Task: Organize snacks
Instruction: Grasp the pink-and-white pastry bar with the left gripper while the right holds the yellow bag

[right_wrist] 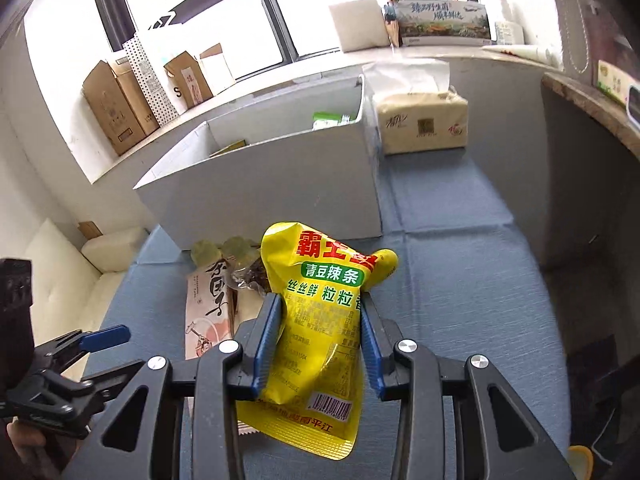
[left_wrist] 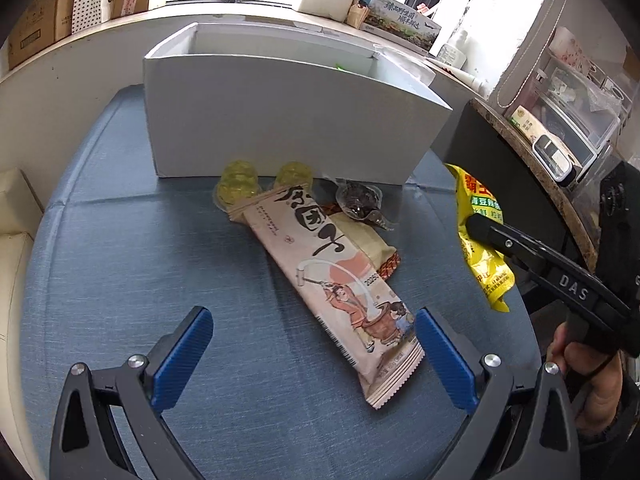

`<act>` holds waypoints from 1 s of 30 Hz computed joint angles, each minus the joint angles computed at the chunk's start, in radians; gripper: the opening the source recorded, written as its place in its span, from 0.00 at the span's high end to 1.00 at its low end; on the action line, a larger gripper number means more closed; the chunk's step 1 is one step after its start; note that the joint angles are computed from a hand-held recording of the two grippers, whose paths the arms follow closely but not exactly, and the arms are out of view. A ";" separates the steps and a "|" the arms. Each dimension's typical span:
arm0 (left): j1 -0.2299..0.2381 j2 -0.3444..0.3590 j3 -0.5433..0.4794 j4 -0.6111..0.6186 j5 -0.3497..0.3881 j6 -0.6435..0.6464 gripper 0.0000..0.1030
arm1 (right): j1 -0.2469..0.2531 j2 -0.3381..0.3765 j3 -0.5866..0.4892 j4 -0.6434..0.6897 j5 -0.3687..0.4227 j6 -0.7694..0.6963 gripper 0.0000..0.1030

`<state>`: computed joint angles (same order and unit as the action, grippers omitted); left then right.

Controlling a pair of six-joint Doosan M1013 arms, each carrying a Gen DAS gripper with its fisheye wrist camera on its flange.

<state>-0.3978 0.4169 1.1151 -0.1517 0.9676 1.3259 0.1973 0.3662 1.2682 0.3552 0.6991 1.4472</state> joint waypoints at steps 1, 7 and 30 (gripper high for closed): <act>-0.009 0.014 -0.019 0.024 0.015 -0.014 0.00 | -0.001 -0.006 0.006 -0.001 -0.003 -0.003 0.60; -0.047 0.101 -0.138 0.123 0.101 -0.081 0.00 | -0.018 -0.023 0.024 -0.014 -0.013 0.011 0.60; 0.004 -0.047 0.076 0.079 -0.015 0.067 0.45 | -0.022 -0.029 0.043 0.053 -0.005 -0.038 0.60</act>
